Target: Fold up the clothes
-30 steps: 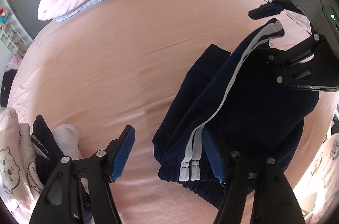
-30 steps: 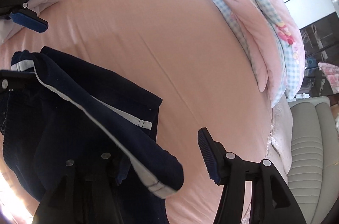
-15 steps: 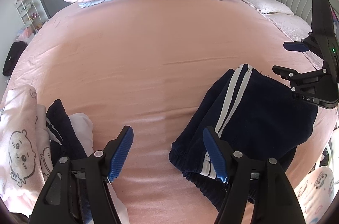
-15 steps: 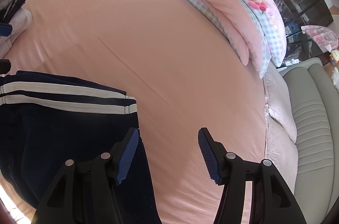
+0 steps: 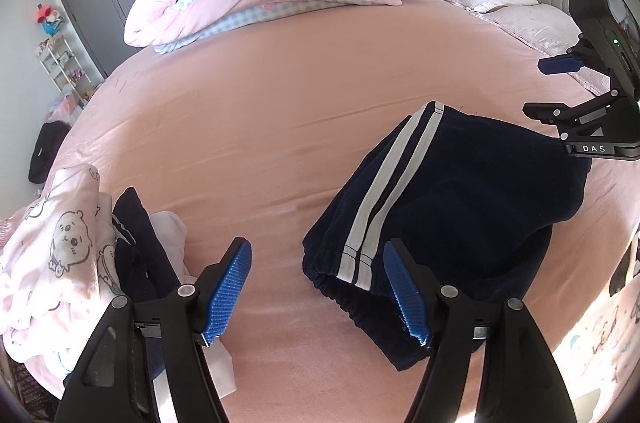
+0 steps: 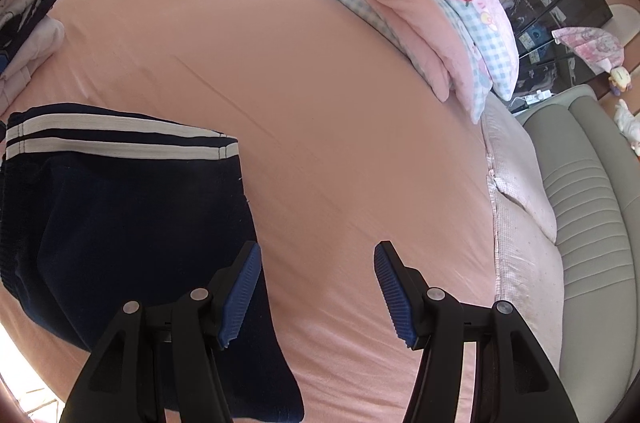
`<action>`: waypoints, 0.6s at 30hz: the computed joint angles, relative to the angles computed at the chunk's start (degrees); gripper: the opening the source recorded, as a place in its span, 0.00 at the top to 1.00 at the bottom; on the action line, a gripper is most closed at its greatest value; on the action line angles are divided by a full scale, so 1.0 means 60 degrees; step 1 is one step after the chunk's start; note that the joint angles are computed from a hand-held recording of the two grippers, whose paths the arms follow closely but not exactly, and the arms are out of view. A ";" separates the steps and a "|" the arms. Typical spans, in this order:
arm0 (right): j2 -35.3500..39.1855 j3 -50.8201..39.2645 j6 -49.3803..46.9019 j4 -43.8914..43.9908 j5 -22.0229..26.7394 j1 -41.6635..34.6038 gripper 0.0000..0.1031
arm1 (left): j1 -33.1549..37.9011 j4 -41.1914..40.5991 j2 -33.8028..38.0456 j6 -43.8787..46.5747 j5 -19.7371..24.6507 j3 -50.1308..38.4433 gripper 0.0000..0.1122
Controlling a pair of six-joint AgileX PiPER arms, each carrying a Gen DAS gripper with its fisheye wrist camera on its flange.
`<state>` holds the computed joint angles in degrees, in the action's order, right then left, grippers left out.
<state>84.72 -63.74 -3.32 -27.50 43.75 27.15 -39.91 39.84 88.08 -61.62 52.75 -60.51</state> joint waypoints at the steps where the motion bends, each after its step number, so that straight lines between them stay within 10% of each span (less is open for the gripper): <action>1: -0.0148 0.0146 -0.0113 0.0147 -0.0023 -0.0068 0.43 | -0.0133 0.0096 -0.0013 -0.0204 0.0051 0.0046 0.40; 18: -0.2811 0.3006 0.0873 -0.2200 -0.0706 0.1108 0.43 | -0.2911 0.1562 0.1259 -0.1466 0.1953 -0.0632 0.40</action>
<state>67.85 -45.70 1.92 -40.70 39.51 33.79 -57.38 49.21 95.63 -70.42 64.48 -64.31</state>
